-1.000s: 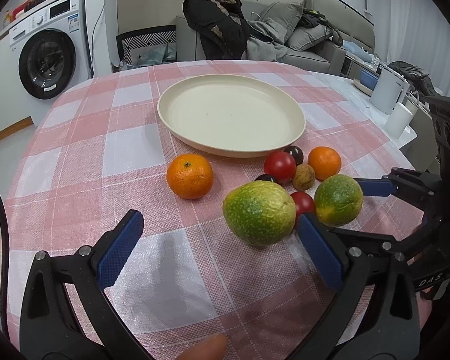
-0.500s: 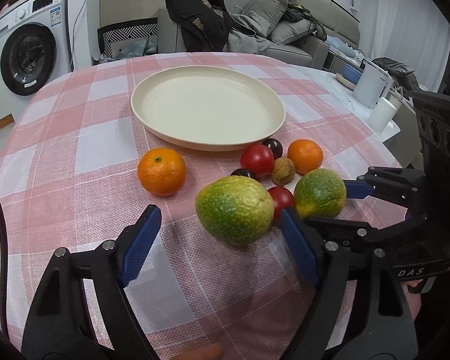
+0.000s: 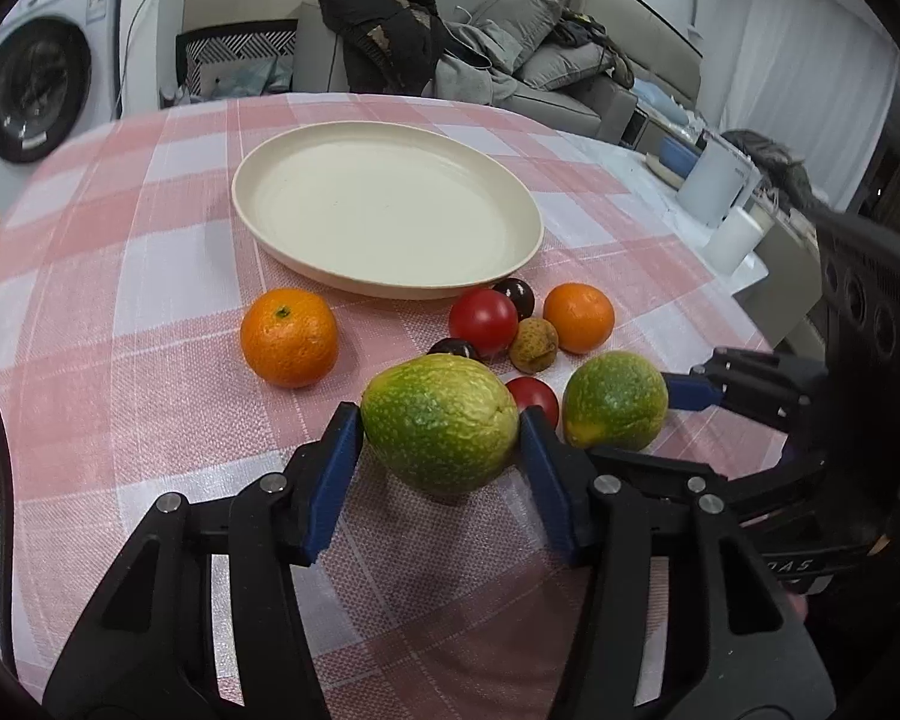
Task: Organize fruits
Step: 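Grasp the yellow-green citrus with the right tool while the left tool grasps the green citrus, then lift both held citrus fruits and carry them over the cream plate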
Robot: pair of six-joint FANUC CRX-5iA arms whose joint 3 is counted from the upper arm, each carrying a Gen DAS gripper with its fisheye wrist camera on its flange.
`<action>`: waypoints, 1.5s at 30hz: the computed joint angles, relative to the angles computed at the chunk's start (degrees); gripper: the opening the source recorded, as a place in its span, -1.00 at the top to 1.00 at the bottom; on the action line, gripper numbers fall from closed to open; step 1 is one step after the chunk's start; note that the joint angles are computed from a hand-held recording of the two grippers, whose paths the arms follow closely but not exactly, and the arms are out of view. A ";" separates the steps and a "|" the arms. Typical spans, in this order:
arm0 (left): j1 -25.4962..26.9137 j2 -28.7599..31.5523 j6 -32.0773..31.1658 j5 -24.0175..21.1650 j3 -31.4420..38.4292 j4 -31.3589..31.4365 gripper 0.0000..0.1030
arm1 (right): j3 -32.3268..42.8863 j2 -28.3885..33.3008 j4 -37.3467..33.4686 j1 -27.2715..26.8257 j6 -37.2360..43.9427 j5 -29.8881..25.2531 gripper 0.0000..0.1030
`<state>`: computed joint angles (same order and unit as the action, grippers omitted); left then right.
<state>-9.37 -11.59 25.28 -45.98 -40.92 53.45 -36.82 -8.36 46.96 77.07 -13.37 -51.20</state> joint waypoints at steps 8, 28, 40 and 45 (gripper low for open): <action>0.05 -1.88 -1.93 1.30 -1.81 2.54 0.02 | -0.76 -0.41 0.95 0.36 -1.82 0.30 -0.03; -2.03 -10.32 -4.38 12.19 -4.79 5.77 0.01 | -2.91 -4.07 12.65 0.77 -9.71 -7.62 -0.02; -3.94 -8.19 -1.00 14.92 -1.85 4.25 0.01 | -1.61 -4.24 13.44 -2.47 -6.80 -6.71 -0.03; -5.38 -6.12 -0.30 15.92 -0.06 4.13 0.01 | -1.22 -4.30 13.63 -4.07 -5.37 -5.18 -0.03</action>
<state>-14.75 -17.71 24.98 -30.06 -40.98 57.58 -38.04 -12.66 60.59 73.00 -18.74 -56.38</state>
